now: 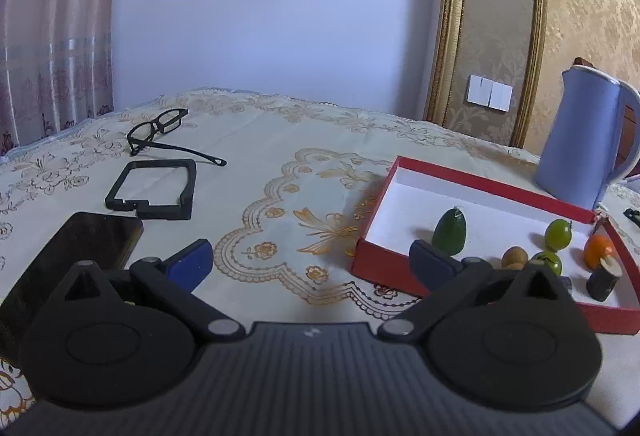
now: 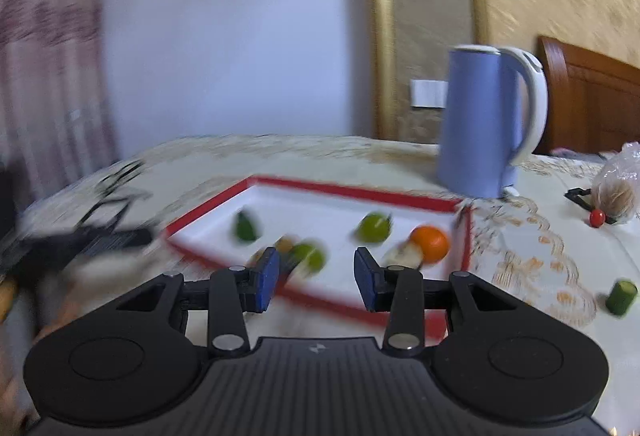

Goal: Organize fruits
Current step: 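Open the right tool over the tray to drop the green tomato, then grasp a red tomato with the right tool while the left tool grasps another red tomato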

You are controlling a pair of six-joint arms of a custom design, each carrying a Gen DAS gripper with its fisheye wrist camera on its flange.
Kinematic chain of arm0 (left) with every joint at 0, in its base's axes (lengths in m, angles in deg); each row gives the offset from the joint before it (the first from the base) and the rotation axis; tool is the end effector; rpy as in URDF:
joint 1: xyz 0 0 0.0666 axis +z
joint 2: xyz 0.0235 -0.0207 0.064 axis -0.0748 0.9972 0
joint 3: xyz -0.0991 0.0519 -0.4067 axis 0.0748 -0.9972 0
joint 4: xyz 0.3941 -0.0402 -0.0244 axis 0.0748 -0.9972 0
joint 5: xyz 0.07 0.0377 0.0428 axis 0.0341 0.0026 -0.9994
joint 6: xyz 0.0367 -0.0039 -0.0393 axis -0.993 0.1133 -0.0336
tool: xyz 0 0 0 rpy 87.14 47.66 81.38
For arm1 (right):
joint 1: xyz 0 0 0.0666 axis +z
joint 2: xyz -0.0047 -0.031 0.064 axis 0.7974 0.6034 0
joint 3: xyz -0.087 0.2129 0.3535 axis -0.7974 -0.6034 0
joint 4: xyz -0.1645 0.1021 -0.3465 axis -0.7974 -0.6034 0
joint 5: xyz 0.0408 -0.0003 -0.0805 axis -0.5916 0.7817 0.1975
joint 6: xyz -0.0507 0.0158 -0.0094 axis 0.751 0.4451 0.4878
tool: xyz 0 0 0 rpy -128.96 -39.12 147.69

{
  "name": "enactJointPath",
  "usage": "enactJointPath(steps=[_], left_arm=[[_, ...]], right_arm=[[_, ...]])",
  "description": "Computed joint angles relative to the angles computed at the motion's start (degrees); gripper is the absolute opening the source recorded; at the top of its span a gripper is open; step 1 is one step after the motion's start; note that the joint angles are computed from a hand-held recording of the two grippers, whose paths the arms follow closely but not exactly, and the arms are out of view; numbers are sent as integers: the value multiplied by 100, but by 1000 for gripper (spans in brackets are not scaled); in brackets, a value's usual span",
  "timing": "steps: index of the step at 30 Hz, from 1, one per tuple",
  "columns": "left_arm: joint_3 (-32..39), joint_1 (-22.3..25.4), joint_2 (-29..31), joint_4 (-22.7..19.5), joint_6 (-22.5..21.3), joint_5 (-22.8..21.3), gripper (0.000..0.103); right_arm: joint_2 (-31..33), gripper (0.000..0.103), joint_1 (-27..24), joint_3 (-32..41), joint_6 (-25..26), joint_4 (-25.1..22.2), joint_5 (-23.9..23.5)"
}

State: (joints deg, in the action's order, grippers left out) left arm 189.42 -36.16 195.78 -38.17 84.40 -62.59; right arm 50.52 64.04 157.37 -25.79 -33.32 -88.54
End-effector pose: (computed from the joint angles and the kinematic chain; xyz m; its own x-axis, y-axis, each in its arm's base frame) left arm 0.5914 -0.3353 0.3636 -0.3125 -0.2974 -0.9022 -0.5096 0.8540 -0.1050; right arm 0.6154 0.1380 0.4050 -0.3794 -0.1907 -0.9054 -0.6368 0.7637 0.1060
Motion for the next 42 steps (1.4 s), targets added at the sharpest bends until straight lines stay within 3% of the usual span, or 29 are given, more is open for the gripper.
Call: enactJointPath(steps=[3, 9, 17, 19, 22, 24, 25, 27, 29, 31, 36, 42], left_arm=[[104, 4, 55, -214, 81, -31, 103], [170, -16, 95, -293, 29, -102, 103], [163, -8, 88, -282, 6, -52, 103], [143, -9, 76, -245, -22, -41, 103], [71, -13, 38, -48, -181, 59, 103], [-8, -32, 1, 173, -407, 124, 103], [-146, -53, -68, 473, -621, 244, 103], [-430, -121, -225, 1032, -1010, 645, 103], [-531, -215, -291, 1244, -1275, 1074, 103], [-437, -334, -222, 1236, -1742, 1284, 103], [-69, -597, 95, 1151, -2621, 1147, 103], [217, -684, 314, 887, -2869, 1084, 103]], right_arm=[[-199, 41, 56, -388, 165, -126, -260], [-44, 41, 266, -309, 439, -551, -359], [179, 41, 457, -97, 736, -763, 134], [197, 30, 449, -66, 772, -823, 68], [118, 26, 388, -176, 700, -702, 41], [46, 26, 299, -279, 626, -539, 99], [34, 26, 226, -292, 543, -489, 93], [59, 26, 78, -262, 304, -415, 139], [122, 26, -50, -200, 85, -373, 249], [193, 26, -127, -129, -100, -361, 337], [289, 26, -141, -79, -191, -359, 552], [298, 29, -159, -94, -327, -291, 562]])
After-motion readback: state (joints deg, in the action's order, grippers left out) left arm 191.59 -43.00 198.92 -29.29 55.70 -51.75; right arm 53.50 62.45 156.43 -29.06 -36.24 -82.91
